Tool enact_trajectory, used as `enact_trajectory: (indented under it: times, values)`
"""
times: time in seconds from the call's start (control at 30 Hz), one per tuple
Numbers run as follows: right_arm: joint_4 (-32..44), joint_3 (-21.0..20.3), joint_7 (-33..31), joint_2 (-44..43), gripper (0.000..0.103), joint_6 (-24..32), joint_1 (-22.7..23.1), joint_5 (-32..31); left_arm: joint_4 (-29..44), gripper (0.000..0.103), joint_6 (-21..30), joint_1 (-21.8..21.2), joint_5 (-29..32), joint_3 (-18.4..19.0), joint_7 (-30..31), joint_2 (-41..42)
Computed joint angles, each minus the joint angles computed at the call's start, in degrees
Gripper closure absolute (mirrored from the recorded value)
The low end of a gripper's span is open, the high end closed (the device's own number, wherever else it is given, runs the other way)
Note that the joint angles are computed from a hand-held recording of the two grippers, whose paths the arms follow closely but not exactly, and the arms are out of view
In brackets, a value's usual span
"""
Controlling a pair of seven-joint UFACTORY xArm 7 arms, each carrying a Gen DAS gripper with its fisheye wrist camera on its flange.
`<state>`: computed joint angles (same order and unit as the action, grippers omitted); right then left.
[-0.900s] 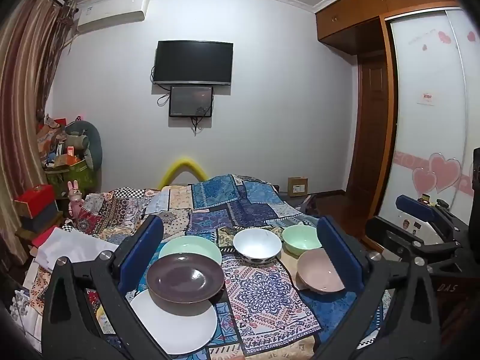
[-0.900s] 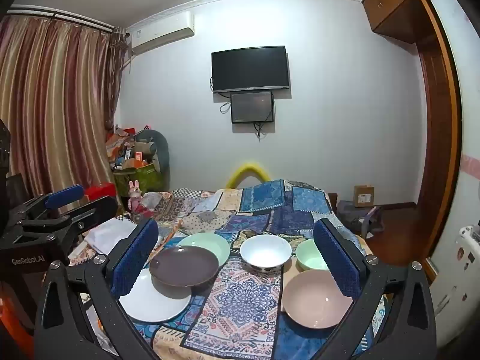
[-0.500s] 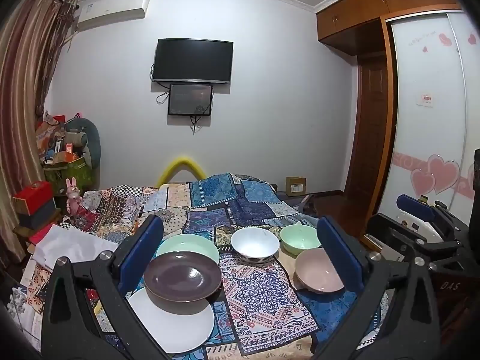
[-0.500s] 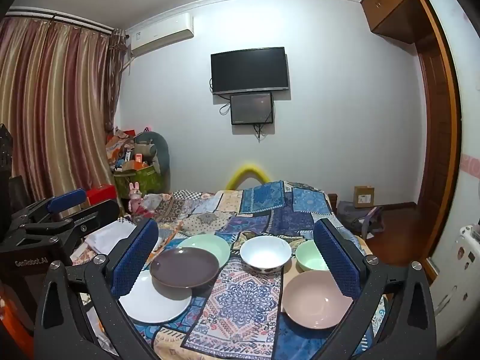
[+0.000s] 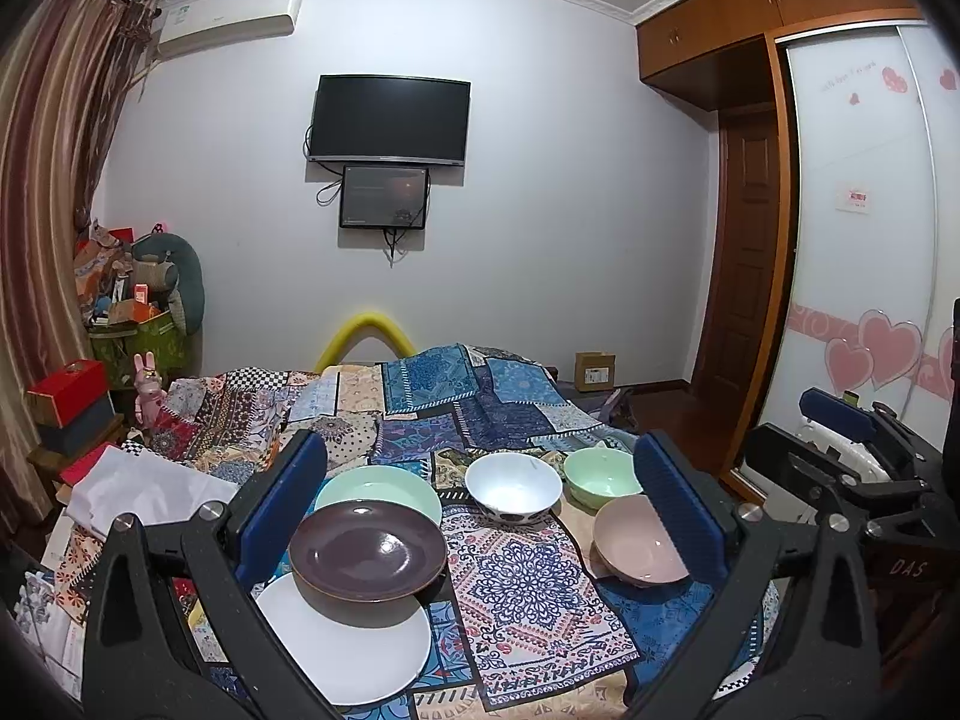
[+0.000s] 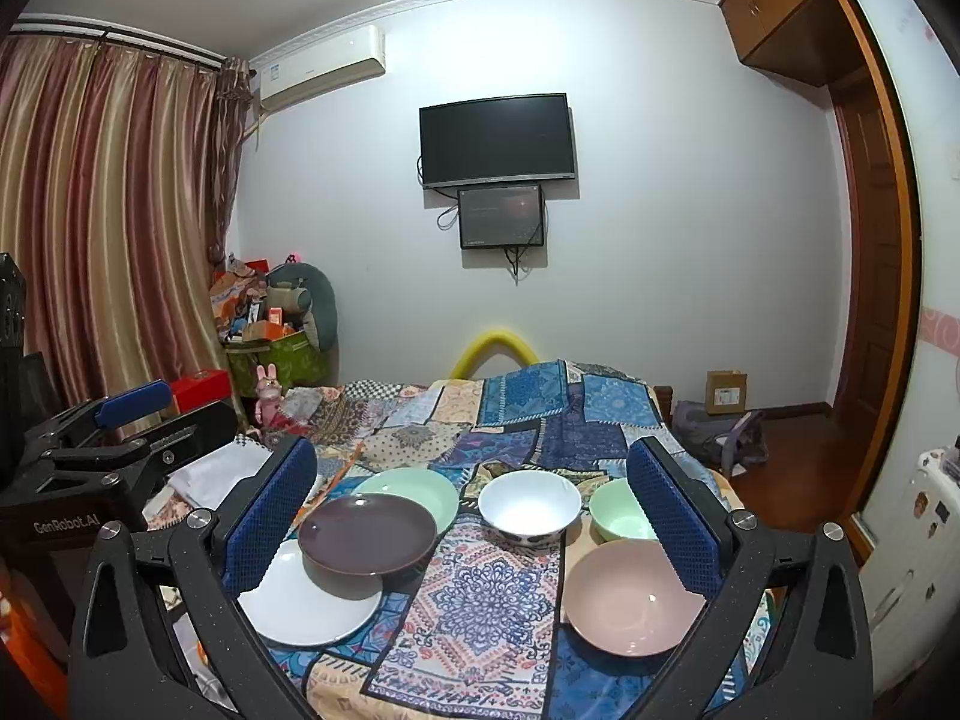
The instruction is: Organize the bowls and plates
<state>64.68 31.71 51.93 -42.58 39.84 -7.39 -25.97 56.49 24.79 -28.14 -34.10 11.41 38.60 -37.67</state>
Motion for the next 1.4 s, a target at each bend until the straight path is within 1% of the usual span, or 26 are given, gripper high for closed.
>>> enact_trajectory:
  times: [0.5,1.4]
  values:
    - [-0.6,0.1,0.9,-0.1,0.000,-0.5,-0.2,-0.5,0.0,0.000,0.3,0.2,-0.1,0.0,0.3,0.2]
    - [-1.1,0.1,1.3,-0.1,0.000,-1.0,0.0,-0.5,-0.8,0.000,-1.2,0.0,0.6,-0.3,0.1,0.0]
